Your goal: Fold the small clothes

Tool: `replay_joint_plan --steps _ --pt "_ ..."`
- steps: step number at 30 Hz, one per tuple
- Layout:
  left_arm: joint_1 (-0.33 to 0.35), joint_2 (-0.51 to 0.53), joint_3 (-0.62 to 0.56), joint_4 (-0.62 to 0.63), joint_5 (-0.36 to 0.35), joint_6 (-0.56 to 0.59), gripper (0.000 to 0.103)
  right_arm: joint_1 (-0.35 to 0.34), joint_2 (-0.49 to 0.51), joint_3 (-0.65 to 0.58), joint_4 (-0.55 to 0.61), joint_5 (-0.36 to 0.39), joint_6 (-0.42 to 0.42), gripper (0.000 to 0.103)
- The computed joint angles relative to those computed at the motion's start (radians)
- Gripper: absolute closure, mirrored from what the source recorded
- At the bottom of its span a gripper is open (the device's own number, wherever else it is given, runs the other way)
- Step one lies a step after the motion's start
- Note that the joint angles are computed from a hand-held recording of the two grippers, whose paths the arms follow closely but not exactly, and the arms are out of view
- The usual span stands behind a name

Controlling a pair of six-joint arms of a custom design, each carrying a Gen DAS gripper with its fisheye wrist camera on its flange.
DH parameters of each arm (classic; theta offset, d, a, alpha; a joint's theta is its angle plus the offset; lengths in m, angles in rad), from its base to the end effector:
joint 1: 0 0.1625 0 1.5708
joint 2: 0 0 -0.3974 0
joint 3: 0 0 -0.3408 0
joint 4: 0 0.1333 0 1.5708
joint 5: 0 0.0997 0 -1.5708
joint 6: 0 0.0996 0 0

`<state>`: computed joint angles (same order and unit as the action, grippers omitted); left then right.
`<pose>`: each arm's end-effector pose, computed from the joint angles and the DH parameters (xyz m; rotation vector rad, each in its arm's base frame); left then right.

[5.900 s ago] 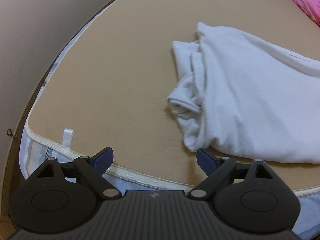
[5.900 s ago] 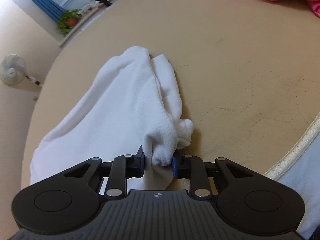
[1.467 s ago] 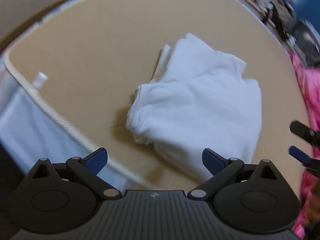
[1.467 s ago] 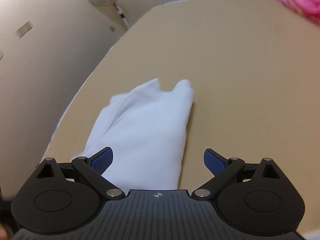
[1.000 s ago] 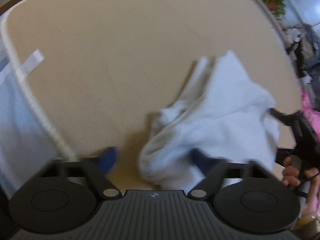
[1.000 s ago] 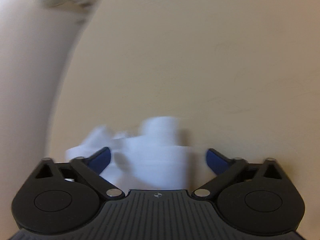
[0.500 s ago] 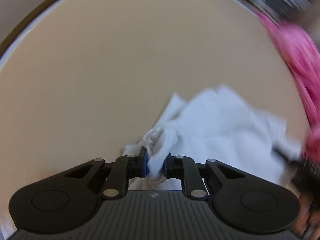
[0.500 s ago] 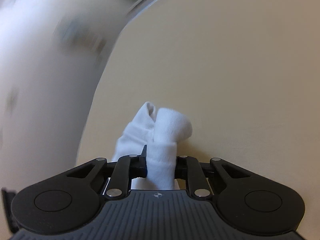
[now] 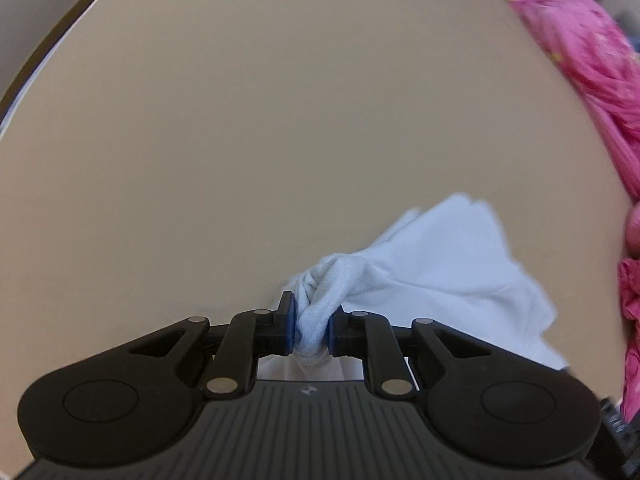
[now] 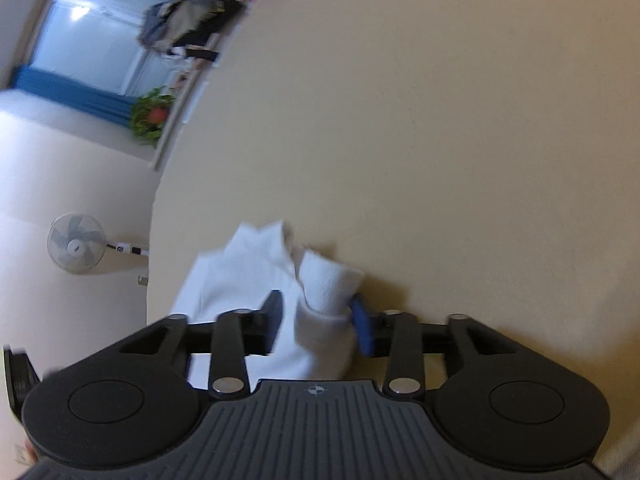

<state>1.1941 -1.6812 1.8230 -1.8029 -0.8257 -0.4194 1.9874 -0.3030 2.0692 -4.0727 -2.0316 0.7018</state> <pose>0.0398 -0.4454 0.4454 -0.0954 2.4454 -0.4726 0.2622 -0.3727 -0.0525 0.6588 2.7793 -1.2833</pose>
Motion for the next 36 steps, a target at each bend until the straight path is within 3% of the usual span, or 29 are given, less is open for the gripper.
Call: replay_joint_plan --steps 1,2,3,4,5,7,9,11,15,17,19,20,21,22,23,25,27,30,32,36 --pt "0.017 0.011 -0.002 0.006 0.021 -0.022 0.076 -0.006 -0.007 -0.02 0.028 0.008 -0.023 0.053" --pt "0.032 0.023 0.0 -0.008 0.045 -0.044 0.059 -0.009 -0.011 -0.029 0.052 0.013 -0.036 0.052" --pt "0.043 0.028 0.005 -0.031 0.053 -0.04 0.048 -0.028 -0.03 -0.022 0.072 0.025 -0.054 0.049" --pt "0.055 0.04 0.003 -0.047 0.069 -0.03 0.025 -0.032 -0.05 -0.014 0.103 0.031 -0.057 0.042" --pt "0.059 0.05 0.003 -0.046 0.106 -0.039 0.011 -0.031 -0.066 -0.015 0.145 0.036 -0.058 0.039" --pt "0.063 0.032 0.023 -0.082 0.141 -0.052 0.01 -0.03 -0.096 -0.023 0.21 0.042 -0.071 0.022" --pt "0.075 -0.03 0.038 -0.087 0.079 -0.075 0.01 -0.046 -0.142 -0.023 0.277 0.067 -0.115 0.01" --pt "0.083 -0.126 0.087 -0.111 -0.024 -0.07 0.01 -0.085 -0.181 -0.056 0.377 0.126 -0.202 0.008" --pt "0.121 -0.223 0.19 -0.214 -0.262 -0.053 0.01 -0.17 -0.228 -0.202 0.704 0.283 -0.38 0.008" --pt "0.132 -0.231 0.248 -0.238 -0.278 -0.071 0.009 -0.19 -0.209 -0.332 0.912 0.352 -0.433 0.008" --pt "0.17 -0.204 0.276 -0.28 -0.295 -0.094 0.009 -0.187 -0.169 -0.46 1.081 0.363 -0.46 0.007" --pt "0.158 -0.213 0.303 -0.318 -0.269 -0.119 0.011 -0.179 -0.161 -0.477 1.112 0.351 -0.475 0.007" --pt "0.131 -0.234 0.323 -0.339 -0.244 -0.145 0.022 -0.167 -0.147 -0.507 1.144 0.338 -0.502 0.01" --pt "0.114 -0.249 0.336 -0.363 -0.25 -0.133 0.068 -0.154 -0.14 -0.515 1.151 0.325 -0.536 0.029" --pt "0.106 -0.252 0.332 -0.354 -0.278 -0.147 0.079 -0.137 -0.133 -0.52 1.158 0.301 -0.579 0.038" --pt "0.074 -0.23 0.336 -0.367 -0.231 -0.151 0.083 -0.101 -0.129 -0.493 1.12 0.241 -0.627 0.065" --pt "0.03 -0.234 0.326 -0.313 -0.192 -0.164 0.084 -0.094 -0.143 -0.449 1.073 0.256 -0.598 0.073" --pt "0.013 -0.182 0.255 -0.274 -0.194 -0.109 0.086 -0.078 -0.168 -0.361 0.924 0.262 -0.532 0.077" --pt "-0.004 -0.143 0.224 -0.281 -0.205 -0.009 0.086 -0.065 -0.189 -0.286 0.805 0.26 -0.461 0.077" --pt "-0.049 -0.023 0.183 -0.284 -0.177 0.164 0.085 0.013 -0.218 -0.084 0.479 0.133 -0.368 0.078"
